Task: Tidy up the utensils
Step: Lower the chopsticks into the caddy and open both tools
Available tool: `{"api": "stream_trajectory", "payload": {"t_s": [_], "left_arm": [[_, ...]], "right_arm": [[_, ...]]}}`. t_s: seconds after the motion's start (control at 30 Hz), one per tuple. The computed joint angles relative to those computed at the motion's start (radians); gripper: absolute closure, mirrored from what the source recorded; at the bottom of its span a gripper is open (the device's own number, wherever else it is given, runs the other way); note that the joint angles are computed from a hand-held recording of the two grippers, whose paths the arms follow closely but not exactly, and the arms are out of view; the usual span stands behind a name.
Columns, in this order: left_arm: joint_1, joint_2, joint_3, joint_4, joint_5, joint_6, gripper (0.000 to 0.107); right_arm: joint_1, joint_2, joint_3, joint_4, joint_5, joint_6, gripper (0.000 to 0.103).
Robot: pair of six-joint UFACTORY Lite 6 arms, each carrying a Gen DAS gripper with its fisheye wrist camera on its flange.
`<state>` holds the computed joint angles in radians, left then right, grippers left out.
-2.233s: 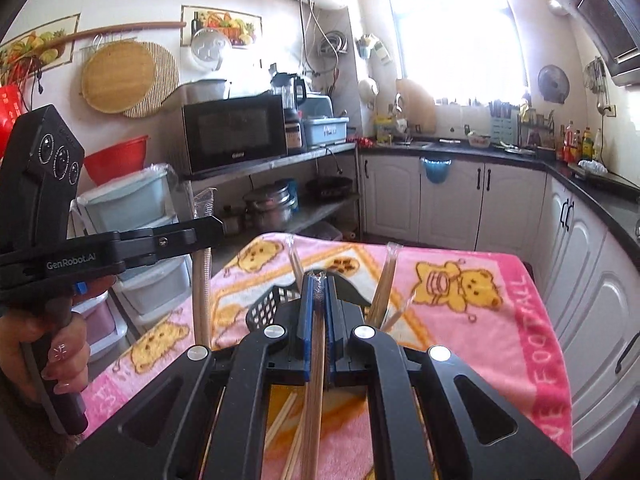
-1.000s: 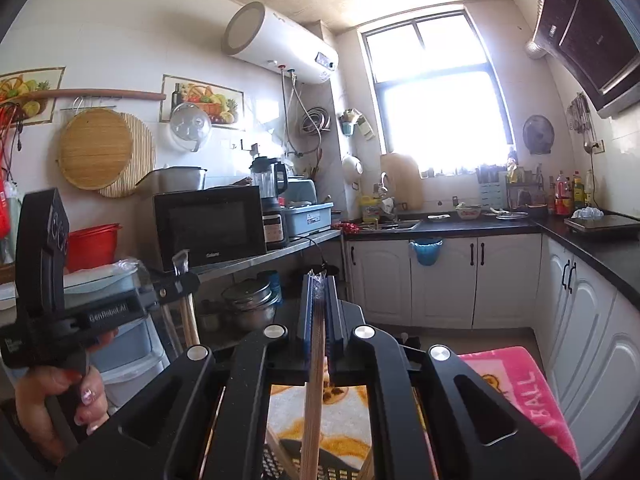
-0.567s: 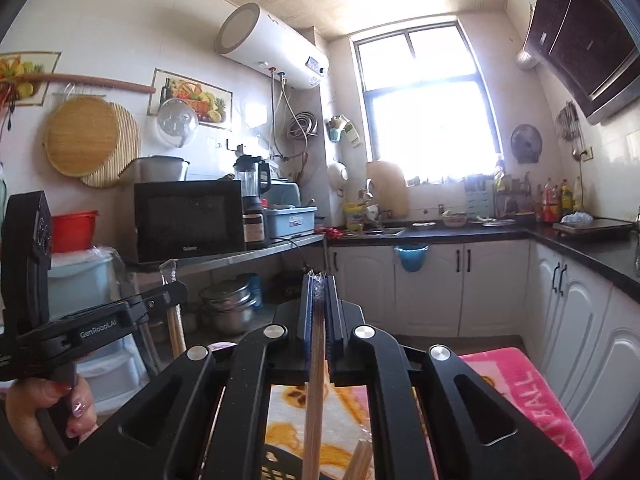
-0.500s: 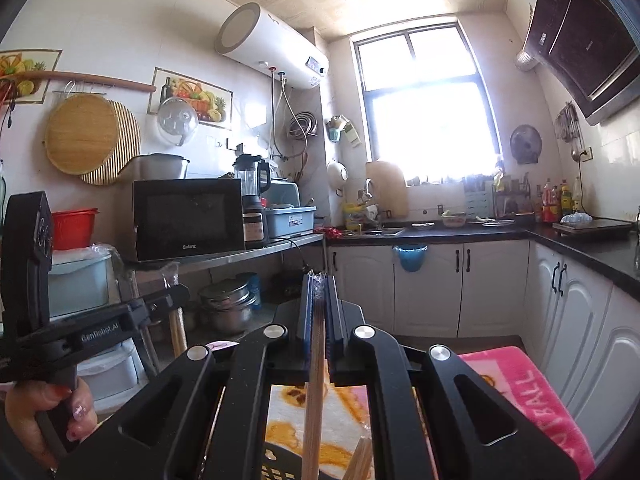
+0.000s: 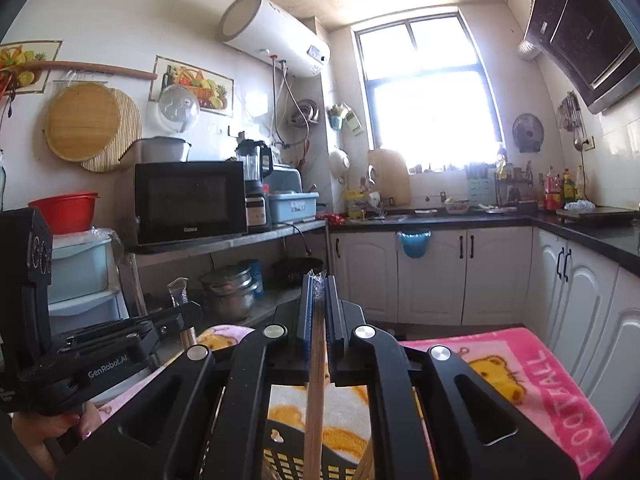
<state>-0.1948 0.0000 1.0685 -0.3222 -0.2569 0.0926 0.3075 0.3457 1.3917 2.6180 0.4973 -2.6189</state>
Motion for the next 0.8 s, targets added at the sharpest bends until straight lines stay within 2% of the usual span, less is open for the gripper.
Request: {"api": "stream_trajectory", "payload": {"t_s": [0.17,0.27,0.33,0.43,0.5,0.63,0.67,0.8], "left_arm": [[-0.004,-0.005,-0.037,-0.002,-0.010,-0.007,0.104],[-0.012,-0.003,-0.049,-0.050,-0.001,0.040,0.103],[-0.011,-0.003,-0.057,-0.047,0.007,0.038,0.102],[-0.015,-0.015,-0.079,-0.066,0.007,0.048,0.097],[-0.020,-0.023,-0.090,-0.097,0.012,0.076,0.092],[-0.025,-0.043,-0.106,-0.135,0.024,0.107,0.084],[-0.028,-0.048,-0.109,-0.162,0.027,0.131,0.079],[-0.040,-0.071,-0.118,-0.309,0.052,0.270,0.069]], "right_arm": [[0.004,-0.007,-0.031,0.008,-0.009,-0.015,0.095],[0.002,-0.017,-0.052,0.000,-0.016,-0.001,0.082],[-0.003,-0.029,-0.074,-0.012,-0.012,0.011,0.079],[-0.012,-0.051,-0.107,-0.055,-0.008,0.053,0.077],[-0.017,-0.066,-0.131,-0.071,-0.006,0.067,0.070],[-0.026,-0.097,-0.173,-0.089,-0.011,0.083,0.068],[-0.026,-0.103,-0.177,-0.096,-0.018,0.093,0.068],[-0.034,-0.144,-0.222,-0.124,-0.030,0.116,0.062]]}}
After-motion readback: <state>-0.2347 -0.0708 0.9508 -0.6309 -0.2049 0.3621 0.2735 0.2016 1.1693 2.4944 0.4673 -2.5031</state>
